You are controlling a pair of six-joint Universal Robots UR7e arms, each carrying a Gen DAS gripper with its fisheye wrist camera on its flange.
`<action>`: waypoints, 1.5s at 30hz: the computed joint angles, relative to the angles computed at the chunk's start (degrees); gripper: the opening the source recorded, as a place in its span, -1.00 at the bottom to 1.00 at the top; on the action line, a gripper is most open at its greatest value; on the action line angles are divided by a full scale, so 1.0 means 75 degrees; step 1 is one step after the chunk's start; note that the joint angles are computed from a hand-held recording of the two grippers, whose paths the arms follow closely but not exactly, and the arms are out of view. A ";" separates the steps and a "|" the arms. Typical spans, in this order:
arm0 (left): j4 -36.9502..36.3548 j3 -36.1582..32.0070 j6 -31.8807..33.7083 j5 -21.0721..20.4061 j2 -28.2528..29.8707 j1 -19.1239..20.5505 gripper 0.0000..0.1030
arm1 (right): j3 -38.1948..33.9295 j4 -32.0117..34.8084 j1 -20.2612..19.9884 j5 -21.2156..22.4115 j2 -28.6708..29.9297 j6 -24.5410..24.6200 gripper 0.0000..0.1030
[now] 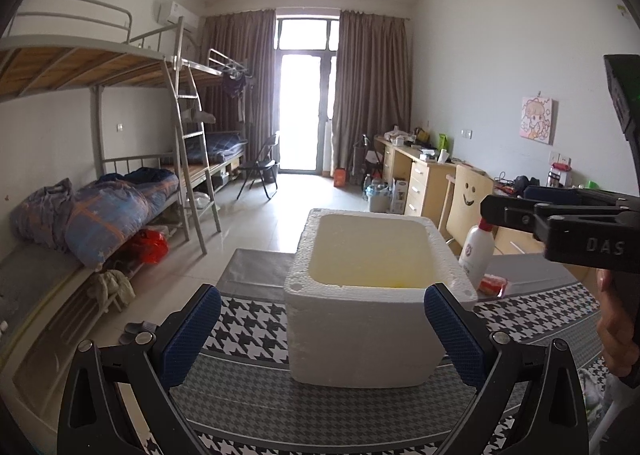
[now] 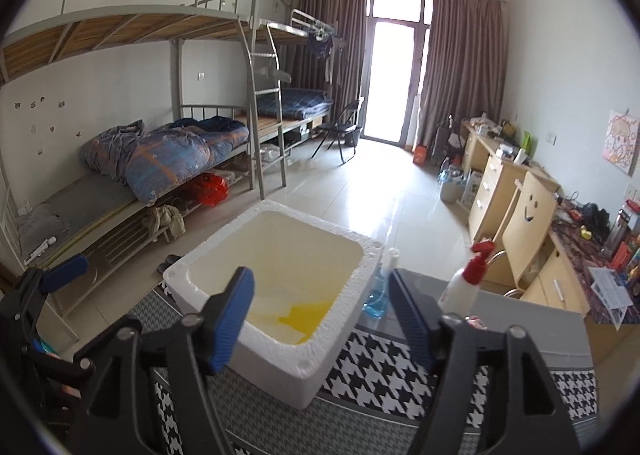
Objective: Organize soft objects
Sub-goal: 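Move both open tools back to the pile on the table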
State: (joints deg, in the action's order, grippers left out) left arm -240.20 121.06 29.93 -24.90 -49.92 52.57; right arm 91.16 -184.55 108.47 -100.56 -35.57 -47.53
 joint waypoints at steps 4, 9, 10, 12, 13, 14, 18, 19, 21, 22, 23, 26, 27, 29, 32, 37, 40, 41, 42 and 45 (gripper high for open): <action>0.0076 0.0081 -0.0096 0.0035 0.0031 -0.0129 0.98 | 0.0384 -0.0133 -0.0086 0.0261 -0.0342 0.0144 0.61; 0.0036 0.0144 -0.0138 0.0084 0.0091 -0.0350 0.98 | 0.0773 -0.0496 -0.0161 0.0419 -0.0576 0.0062 0.63; 0.0013 0.0161 -0.0144 0.0080 0.0099 -0.0397 0.98 | 0.0859 -0.0578 -0.0181 0.0453 -0.0625 0.0004 0.63; -0.0010 0.0178 -0.0121 0.0090 0.0125 -0.0490 0.98 | 0.0995 -0.0703 -0.0211 0.0480 -0.0698 -0.0066 0.63; -0.0017 0.0181 -0.0110 0.0085 0.0146 -0.0528 0.98 | 0.1091 -0.0801 -0.0240 0.0523 -0.0751 -0.0103 0.63; -0.0026 0.0202 -0.0123 0.0075 0.0167 -0.0583 0.98 | 0.1198 -0.0912 -0.0260 0.0560 -0.0800 -0.0135 0.63; -0.0048 0.0271 -0.0158 0.0007 0.0238 -0.0752 0.98 | 0.1526 -0.1337 -0.0329 0.0652 -0.0980 -0.0195 0.63; -0.0057 0.0291 -0.0175 -0.0004 0.0264 -0.0801 0.98 | 0.1580 -0.1431 -0.0341 0.0649 -0.1022 -0.0212 0.63; -0.0028 0.0293 -0.0200 -0.0029 0.0302 -0.0890 0.98 | 0.1733 -0.1622 -0.0416 0.0741 -0.1144 -0.0229 0.63; 0.0000 0.0296 -0.0231 -0.0046 0.0315 -0.0925 0.98 | 0.1788 -0.1675 -0.0431 0.0750 -0.1192 -0.0218 0.63; -0.0038 0.0308 -0.0255 -0.0059 0.0347 -0.0974 0.98 | 0.1848 -0.1741 -0.0456 0.0763 -0.1244 -0.0190 0.63; 0.0056 0.0358 -0.0383 -0.0122 0.0360 -0.1058 0.98 | 0.2030 -0.1905 -0.0540 0.0809 -0.1393 -0.0144 0.63; 0.0060 0.0361 -0.0404 -0.0121 0.0383 -0.1087 0.98 | 0.2078 -0.1977 -0.0556 0.0814 -0.1420 -0.0135 0.63; 0.0159 0.0370 -0.0503 -0.0141 0.0406 -0.1127 0.98 | 0.2199 -0.2070 -0.0633 0.0866 -0.1524 -0.0115 0.63; 0.0387 0.0395 -0.0764 -0.0229 0.0425 -0.1150 0.98 | 0.2412 -0.2349 -0.0723 0.0904 -0.1640 -0.0082 0.63; 0.0605 0.0466 -0.1108 -0.0505 0.0528 -0.1189 0.98 | 0.2665 -0.2680 -0.0860 0.0974 -0.1782 -0.0062 0.63; 0.0401 0.0437 -0.0935 -0.0505 0.0634 -0.1260 0.98 | 0.2772 -0.2800 -0.0952 0.1055 -0.1861 0.0001 0.63; 0.0348 0.0429 -0.0894 -0.0516 0.0661 -0.1277 0.98 | 0.2795 -0.2835 -0.0971 0.1072 -0.1878 0.0003 0.63; 0.0334 0.0453 -0.0904 -0.0543 0.0676 -0.1302 0.98 | 0.2832 -0.2887 -0.1002 0.1083 -0.1908 0.0010 0.63; 0.0437 0.0461 -0.0990 -0.0645 0.0736 -0.1332 0.98 | 0.2959 -0.2988 -0.1100 0.1148 -0.1999 0.0044 0.63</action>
